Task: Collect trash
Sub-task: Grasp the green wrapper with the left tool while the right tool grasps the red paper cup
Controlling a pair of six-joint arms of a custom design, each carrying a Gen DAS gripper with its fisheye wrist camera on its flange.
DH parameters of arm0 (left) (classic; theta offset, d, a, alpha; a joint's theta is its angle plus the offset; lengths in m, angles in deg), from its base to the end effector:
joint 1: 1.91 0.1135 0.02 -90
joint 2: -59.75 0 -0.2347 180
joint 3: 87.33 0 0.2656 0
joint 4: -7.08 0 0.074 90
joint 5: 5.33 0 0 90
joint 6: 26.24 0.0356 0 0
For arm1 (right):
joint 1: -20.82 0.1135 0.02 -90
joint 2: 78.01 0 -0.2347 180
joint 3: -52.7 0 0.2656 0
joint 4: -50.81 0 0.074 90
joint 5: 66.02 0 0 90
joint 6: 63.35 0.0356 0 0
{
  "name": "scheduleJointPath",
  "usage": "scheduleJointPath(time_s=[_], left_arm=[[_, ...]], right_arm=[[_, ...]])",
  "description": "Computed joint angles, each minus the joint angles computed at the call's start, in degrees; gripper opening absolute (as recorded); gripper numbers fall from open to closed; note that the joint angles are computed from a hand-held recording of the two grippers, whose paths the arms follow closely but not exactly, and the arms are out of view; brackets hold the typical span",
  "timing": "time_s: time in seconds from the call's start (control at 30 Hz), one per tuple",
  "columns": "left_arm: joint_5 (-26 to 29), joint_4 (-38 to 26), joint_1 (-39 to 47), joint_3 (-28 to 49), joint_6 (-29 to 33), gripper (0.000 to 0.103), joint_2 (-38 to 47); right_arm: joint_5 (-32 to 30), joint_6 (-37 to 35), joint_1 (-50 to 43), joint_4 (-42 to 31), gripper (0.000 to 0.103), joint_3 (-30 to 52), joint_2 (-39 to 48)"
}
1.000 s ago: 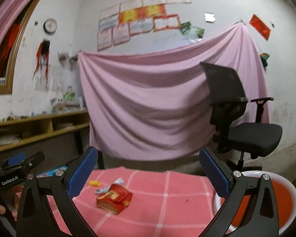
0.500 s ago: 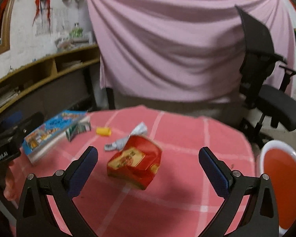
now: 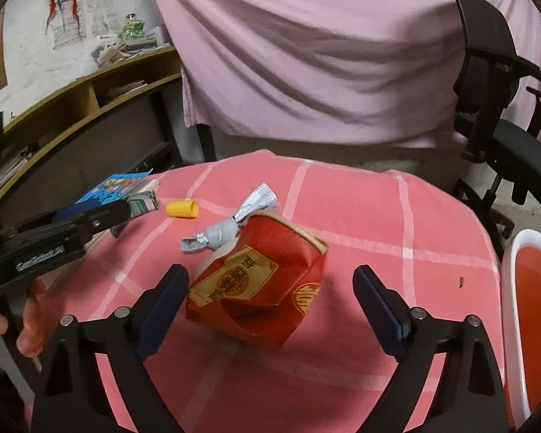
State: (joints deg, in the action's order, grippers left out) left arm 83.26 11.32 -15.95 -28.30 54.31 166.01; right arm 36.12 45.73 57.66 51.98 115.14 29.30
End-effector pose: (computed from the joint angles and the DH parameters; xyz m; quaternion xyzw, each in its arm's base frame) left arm 0.3361 -0.0831 0.0691 0.0318 0.9164 -0.0701 0.3927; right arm 0.2900 0.2079 0.0750 -0.1001 0.9098 0.0974 0.3909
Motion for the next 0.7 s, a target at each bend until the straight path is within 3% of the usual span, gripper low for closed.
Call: scheduleJointPath(time_s=[0.07,0.2,0.3,0.37,0.57,0.7], left_arm=[[-0.84,-1.7,-0.39,1.53,-0.25,0.034,0.85],[-2.25,-3.92,-0.6,2.94,-1.01,0.028,1.84],[-2.03,-3.79,-0.07,2.5,-1.68,0.02,1.59],[-1.68,-4.28,0.31,2.62,-1.88,0.011,1.38],[-1.58,-4.09,0.49,1.64,-1.49,0.006,0.24],[-1.0,-2.01,0.11,-0.74,-1.43,0.003,-1.53]], right_arm=[[-0.42,0.03,-0.08,0.07,0.089,-0.12,0.02],[-0.92,0.12,-0.3,-0.24,0.086,0.2,0.34],[-1.2,0.22,-0.44,-0.05,0.085,-0.02,0.17],[-1.49,0.25,-0.6,0.1,0.078,-0.12,0.2],[-2.62,1.29,-1.23,0.85,0.064,-0.77,0.04],[-2.75,1.24,-1.16,1.45,0.062,-1.38,-0.34]])
